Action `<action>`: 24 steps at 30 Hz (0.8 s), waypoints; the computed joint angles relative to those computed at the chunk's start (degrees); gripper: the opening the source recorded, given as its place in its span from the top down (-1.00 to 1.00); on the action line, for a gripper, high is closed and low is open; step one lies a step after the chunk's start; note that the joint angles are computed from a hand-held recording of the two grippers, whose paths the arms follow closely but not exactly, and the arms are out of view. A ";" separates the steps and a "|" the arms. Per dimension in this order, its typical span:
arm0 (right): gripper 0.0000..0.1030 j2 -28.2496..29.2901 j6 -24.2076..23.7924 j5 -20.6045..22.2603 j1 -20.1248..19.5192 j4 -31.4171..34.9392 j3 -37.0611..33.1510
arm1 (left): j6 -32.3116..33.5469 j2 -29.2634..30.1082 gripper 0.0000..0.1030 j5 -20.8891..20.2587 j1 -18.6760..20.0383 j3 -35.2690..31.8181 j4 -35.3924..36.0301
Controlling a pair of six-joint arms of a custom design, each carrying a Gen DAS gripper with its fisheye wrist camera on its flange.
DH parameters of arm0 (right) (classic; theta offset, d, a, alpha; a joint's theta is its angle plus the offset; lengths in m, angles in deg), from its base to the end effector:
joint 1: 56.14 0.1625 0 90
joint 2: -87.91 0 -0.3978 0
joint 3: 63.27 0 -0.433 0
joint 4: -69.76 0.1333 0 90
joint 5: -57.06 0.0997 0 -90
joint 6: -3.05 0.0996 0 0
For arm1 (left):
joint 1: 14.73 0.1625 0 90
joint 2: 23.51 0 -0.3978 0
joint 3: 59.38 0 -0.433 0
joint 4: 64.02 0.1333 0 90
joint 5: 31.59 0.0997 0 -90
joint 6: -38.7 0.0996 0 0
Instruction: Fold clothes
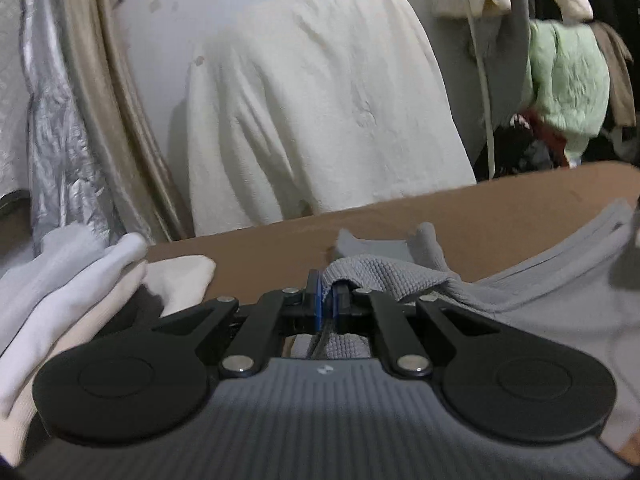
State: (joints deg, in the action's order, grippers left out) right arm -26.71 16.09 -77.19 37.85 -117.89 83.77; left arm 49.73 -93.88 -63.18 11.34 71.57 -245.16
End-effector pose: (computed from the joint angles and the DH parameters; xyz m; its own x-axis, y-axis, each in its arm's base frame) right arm 0.0850 -0.3012 0.3526 -0.7457 0.6615 0.0799 0.1428 0.2758 -0.9505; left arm -0.3162 -0.3975 0.1658 -0.4598 0.3474 -0.8172 0.8777 0.3178 -0.3587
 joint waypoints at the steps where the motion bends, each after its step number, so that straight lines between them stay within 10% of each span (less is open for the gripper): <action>1: 0.95 1.35 -2.75 -0.78 0.52 -2.37 -0.22 | 2.38 2.26 0.91 -0.21 0.93 -1.75 -2.28; 7: 0.95 8.88 -18.13 0.44 -0.14 -15.12 -3.48 | 18.00 16.47 0.91 -0.60 6.07 -15.54 -14.70; 16: 0.91 21.26 -29.35 -2.34 -3.67 -29.94 -6.14 | 11.75 25.43 0.90 -4.10 12.79 -25.60 -5.19; 19: 0.49 22.10 -31.98 -4.34 -1.98 -29.50 -7.03 | 9.23 23.83 0.77 -4.82 12.33 -23.70 -3.03; 21: -0.19 20.83 -29.64 -4.65 -1.22 -28.32 -6.64 | 4.58 20.77 0.22 -4.51 11.54 -20.92 0.59; 24: -0.20 18.37 -24.18 -5.06 -0.95 -25.25 -6.19 | -1.11 13.53 -0.05 -6.29 9.94 -13.80 1.83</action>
State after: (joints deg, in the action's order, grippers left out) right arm -8.34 -8.10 -82.25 36.90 -143.14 77.58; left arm 48.62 -80.36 -69.47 21.28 57.78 -243.33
